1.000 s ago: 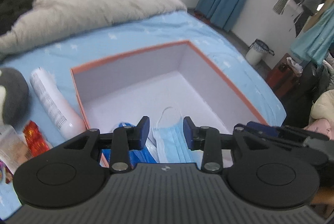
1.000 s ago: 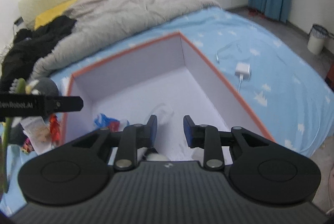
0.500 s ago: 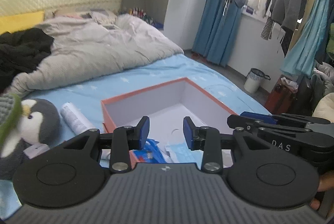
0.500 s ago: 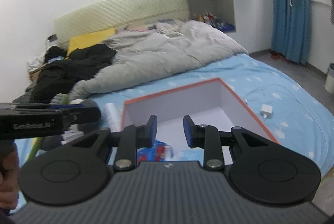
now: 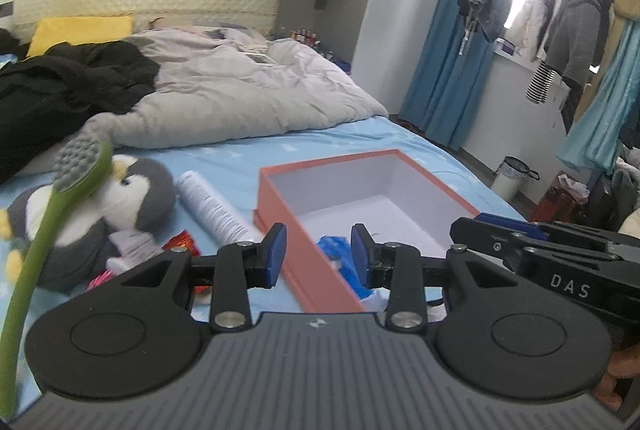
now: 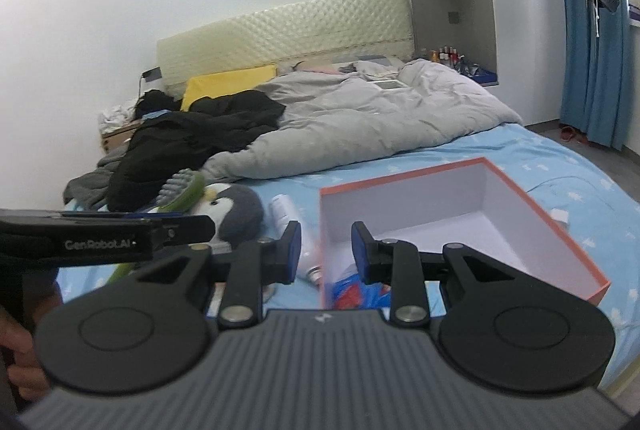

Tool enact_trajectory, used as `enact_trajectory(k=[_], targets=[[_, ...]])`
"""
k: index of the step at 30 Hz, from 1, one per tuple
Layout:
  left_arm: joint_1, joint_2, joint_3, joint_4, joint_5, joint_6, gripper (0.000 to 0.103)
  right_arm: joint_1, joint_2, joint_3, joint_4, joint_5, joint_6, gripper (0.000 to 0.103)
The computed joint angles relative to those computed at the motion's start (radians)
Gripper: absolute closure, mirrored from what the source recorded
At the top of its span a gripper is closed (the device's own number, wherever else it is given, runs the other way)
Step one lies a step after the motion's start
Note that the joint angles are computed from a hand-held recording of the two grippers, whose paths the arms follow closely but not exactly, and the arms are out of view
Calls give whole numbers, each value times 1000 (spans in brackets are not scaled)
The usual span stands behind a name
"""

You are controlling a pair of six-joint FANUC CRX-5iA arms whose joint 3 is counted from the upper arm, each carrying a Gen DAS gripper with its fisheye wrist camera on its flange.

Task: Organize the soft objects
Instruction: 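Withdraw both tools from the box toward the items on the bed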

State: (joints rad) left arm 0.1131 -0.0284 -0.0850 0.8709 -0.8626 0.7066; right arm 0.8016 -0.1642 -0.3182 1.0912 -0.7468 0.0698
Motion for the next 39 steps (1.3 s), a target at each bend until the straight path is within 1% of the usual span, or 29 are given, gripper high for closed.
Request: enact_trajectory(k=[7, 12, 16, 20, 24, 28, 31, 39], targets=[[67, -65, -88, 18, -10, -17, 62, 53, 12, -6, 2, -7, 0, 72], [103, -84, -121, 13, -12, -12, 62, 79, 23, -8, -13, -5, 0, 72], [120, -95, -145, 11, -21, -20, 62, 102, 35, -20, 6, -10, -45, 72], [138, -109, -176, 0, -34, -32, 62, 130, 51, -29, -17, -13, -47, 72], [163, -125, -209, -26, -38, -44, 62, 149, 61, -29, -64, -17, -32, 72], [190, -124, -232, -35, -45, -37, 62, 161, 69, -40, -77, -9, -28, 72], [202, -114, -244, -41, -36, -24, 62, 163, 87, -32, -102, 3, 0, 72], [205, -38, -222, -64, -7, -1, 62, 129, 135, -7, -140, 56, 42, 72]])
